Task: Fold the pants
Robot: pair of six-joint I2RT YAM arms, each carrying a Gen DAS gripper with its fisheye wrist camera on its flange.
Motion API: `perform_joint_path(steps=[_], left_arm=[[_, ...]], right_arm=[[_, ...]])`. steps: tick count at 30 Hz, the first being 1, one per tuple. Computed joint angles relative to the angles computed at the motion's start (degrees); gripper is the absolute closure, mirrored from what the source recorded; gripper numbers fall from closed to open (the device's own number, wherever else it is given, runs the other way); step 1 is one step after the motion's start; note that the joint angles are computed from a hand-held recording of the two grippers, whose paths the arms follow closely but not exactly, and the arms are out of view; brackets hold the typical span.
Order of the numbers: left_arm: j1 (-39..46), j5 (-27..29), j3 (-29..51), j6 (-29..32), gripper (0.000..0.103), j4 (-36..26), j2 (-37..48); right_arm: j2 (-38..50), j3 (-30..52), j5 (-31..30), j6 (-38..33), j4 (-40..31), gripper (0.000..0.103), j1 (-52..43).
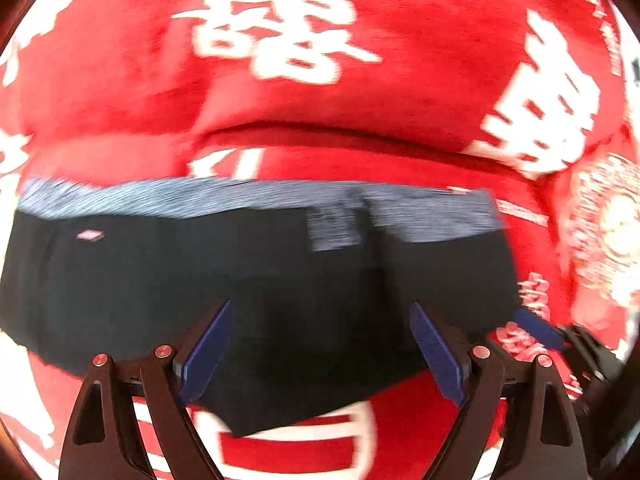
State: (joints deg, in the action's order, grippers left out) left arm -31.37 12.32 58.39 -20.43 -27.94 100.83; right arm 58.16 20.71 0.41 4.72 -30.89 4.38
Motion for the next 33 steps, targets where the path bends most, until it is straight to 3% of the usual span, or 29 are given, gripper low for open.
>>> perform_joint_path(steps=[3, 5, 6, 7, 9, 10, 14, 16, 19, 21, 28, 29, 31, 33], left_arm=[[-2.34, 3.23, 3.79, 0.01, 0.014, -0.32, 4.23], [-3.60, 3.66, 6.17, -0.62, 0.021, -0.23, 7.71], [-4.03, 4.34, 7.22, -0.82, 0.047, -0.35, 9.55], [-4.18, 5.62, 8.49, -0.64, 0.066, -1.79, 11.17], [-4.66, 5.75, 10.28, -1.09, 0.069, -4.78, 12.20], [-4.74, 5.29, 10.48, -0.84, 0.080, -5.13, 11.98], [-5.25, 2.14, 8.77, 1.78, 0.085, -6.72, 8.53], [-6.12, -2.74, 6.69, 3.21, 0.085, -6.52, 9.19], [-5.30, -3.57, 3.07, 1.56, 0.086, -5.87, 12.29], [-5.34, -4.06, -0.58, 0.71, 0.086, -2.55, 9.54], [-5.15, -7.50, 1.12, -4.63, 0.085, -4.12, 4.64], [-5.21, -7.79, 2.10, -4.41, 0.078, -4.29, 4.14], [-6.02, -8.48, 4.61, -4.82, 0.017, -3.70, 3.99], [-7.20, -8.80, 5.92, -6.09, 0.017, -0.35, 4.16]], right_arm=[[1.52, 0.57, -5.08, -4.56, -1.03, 0.043, -11.47], [2.37, 0.52, -7.45, -6.55, -1.56, 0.043, -15.94], [3.26, 0.53, -8.84, -7.46, -1.75, 0.043, -18.30], [3.99, 0.58, -10.21, -8.30, -2.08, 0.044, -20.69], [5.10, 0.86, -12.27, -9.70, -2.61, 0.052, -24.06], [5.33, 1.10, -13.07, -10.53, -3.20, 0.053, -25.46], [6.37, 2.72, -15.71, -13.60, -5.36, 0.056, -30.10], [7.64, 3.54, -17.34, -15.27, -5.85, 0.056, -31.82], [10.38, 4.32, -19.39, -16.67, -5.06, 0.056, -33.07], [13.05, 5.59, -20.60, -16.96, -3.41, 0.056, -33.92], [27.85, 15.52, -20.99, -14.42, 3.55, 0.056, -35.53], [29.61, 16.81, -21.27, -14.09, 4.05, 0.059, -35.56], [33.98, 19.64, -21.63, -12.89, 5.35, 0.067, -34.90], [39.00, 22.48, -22.88, -11.43, 7.06, 0.069, -33.50]])
